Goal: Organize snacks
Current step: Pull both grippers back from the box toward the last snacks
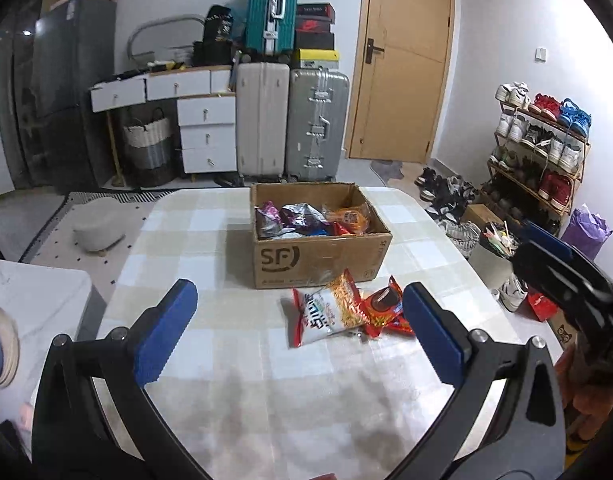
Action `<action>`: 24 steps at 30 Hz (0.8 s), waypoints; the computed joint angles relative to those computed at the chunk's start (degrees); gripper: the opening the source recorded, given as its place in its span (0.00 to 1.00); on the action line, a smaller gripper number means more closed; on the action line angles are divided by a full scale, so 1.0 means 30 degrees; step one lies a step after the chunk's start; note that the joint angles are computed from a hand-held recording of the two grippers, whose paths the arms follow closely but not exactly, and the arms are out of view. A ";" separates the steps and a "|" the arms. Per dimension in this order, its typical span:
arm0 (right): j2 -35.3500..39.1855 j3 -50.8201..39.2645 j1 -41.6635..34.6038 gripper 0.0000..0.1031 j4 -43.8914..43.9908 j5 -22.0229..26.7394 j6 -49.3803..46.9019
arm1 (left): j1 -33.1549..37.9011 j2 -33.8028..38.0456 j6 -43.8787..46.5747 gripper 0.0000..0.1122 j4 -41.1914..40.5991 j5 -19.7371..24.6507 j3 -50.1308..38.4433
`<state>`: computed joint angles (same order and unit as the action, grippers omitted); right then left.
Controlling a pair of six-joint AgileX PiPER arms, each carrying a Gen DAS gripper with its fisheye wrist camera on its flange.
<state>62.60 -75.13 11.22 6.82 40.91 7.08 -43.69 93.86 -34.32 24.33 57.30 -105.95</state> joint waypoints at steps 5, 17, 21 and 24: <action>-0.2647 0.2788 0.2790 0.99 -0.5072 -0.0875 0.4823 | -0.1238 -0.2339 -0.2405 0.91 0.1933 -0.0131 0.2982; -0.5058 0.5929 0.6248 0.99 -1.1051 -0.0535 1.0855 | -0.2273 -0.4671 -0.5375 0.91 0.4325 -0.2205 0.8257; -0.5013 0.6734 0.2789 0.99 -0.5721 -0.1920 0.6594 | -0.1000 -0.3752 -0.3478 0.91 0.1957 -0.3100 0.7927; -0.4525 0.7105 0.1182 0.99 -0.3266 -0.2221 0.4388 | -0.0132 -0.2742 -0.2036 0.91 0.0245 -0.3752 0.7396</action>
<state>49.03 -53.81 14.77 -2.98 34.25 20.25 -44.08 85.63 -40.43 25.07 46.04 -83.76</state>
